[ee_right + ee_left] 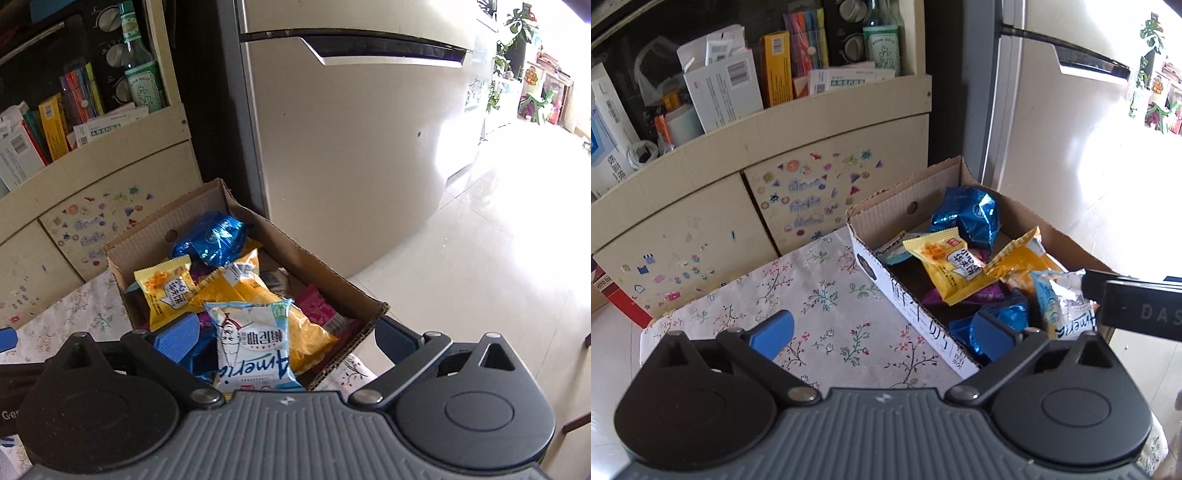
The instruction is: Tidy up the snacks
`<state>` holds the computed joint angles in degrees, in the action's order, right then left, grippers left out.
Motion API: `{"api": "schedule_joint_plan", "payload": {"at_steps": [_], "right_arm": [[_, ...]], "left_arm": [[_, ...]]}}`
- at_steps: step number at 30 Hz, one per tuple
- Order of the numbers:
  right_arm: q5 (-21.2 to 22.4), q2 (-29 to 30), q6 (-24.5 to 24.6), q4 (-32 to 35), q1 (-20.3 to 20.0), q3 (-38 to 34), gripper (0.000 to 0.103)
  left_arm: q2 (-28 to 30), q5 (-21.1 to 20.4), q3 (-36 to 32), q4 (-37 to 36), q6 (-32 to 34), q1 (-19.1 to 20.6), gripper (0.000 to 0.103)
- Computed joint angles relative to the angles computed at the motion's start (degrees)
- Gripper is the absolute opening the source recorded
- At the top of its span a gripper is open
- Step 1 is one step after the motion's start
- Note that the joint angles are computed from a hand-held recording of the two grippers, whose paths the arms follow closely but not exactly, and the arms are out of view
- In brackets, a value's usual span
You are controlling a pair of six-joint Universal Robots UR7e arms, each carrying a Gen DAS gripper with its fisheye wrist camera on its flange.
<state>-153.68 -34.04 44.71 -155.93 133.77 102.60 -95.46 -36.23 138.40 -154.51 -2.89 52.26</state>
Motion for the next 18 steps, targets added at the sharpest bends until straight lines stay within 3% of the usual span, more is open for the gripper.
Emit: {"api": "schedule_joint_plan", "payload": {"at_steps": [10,18], "right_arm": [[0.20,0.22,3.58,6.29,-0.13,-0.85,0.103],[-0.16,0.74,8.31,13.41,-0.19,-2.29,0.103]], "left_arm": [[1.26,-1.82,-1.39,-0.18,0.37,2.11,0.102],[3.34,-0.04,-1.74,-0.74,1.66,3.14,0.102]]}}
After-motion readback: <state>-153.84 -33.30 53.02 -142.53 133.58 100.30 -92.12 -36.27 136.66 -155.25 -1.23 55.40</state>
